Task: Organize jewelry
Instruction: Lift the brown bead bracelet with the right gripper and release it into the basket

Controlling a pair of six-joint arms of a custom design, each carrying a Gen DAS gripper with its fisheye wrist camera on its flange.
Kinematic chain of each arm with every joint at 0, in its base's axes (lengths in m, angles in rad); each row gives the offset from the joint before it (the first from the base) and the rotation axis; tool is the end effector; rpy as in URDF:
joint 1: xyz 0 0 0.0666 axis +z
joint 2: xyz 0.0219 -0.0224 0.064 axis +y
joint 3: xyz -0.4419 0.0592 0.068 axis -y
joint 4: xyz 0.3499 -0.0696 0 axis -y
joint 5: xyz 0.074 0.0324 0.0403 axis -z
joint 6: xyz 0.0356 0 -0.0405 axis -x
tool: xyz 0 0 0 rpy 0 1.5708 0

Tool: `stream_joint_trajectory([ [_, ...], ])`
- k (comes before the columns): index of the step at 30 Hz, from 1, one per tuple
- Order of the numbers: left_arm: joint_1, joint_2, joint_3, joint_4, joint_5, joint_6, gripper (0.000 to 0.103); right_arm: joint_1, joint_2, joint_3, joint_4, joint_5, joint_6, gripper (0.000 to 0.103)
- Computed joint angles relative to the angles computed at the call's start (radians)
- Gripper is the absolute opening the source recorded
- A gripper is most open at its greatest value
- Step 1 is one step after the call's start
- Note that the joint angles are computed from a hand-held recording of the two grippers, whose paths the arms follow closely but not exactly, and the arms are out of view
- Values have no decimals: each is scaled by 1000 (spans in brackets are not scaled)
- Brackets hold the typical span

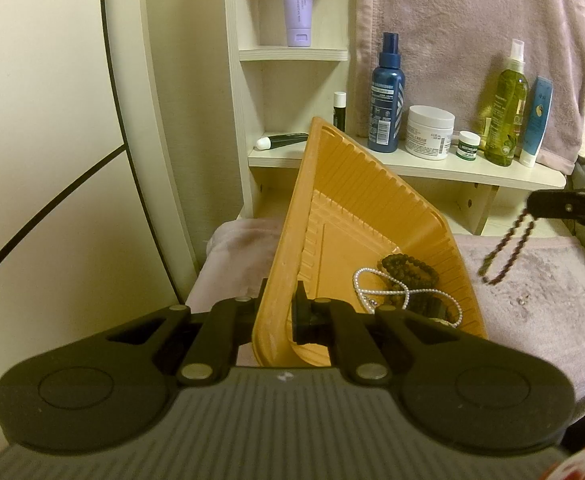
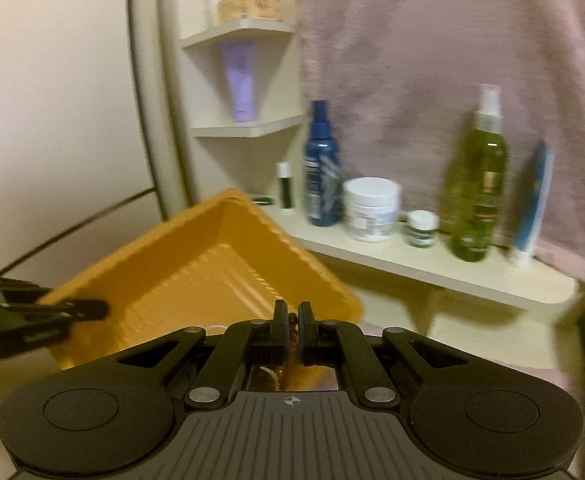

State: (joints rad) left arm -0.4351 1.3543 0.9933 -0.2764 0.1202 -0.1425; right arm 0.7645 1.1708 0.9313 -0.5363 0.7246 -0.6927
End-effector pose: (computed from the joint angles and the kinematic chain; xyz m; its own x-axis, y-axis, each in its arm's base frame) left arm 0.3685 -0.1764 0.3880 -0.4624 0.3704 -0.8056 0.5774 0.8153 0.0435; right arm 0.2505 0.2070 0.4105 -0.5018 0.1813 -0.8458 0.1867 0.9774 0.0987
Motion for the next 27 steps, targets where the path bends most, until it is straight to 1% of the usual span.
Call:
stream_joint_trajectory([
  [4,0,0,0,0,1,1,7,-12,29,17,62,-54,41,4],
  [10,4,2,-1,5,8,2,7,-32,71,36,113,-113,77,4],
  [13,5,3,-1,8,11,2,7,-42,92,41,131,-136,78,4],
  [21,9,3,-1,15,25,5,7,-41,145,44,168,-152,57,4],
  [27,10,4,-4,20,26,4,7,-36,169,38,184,-140,22,5],
])
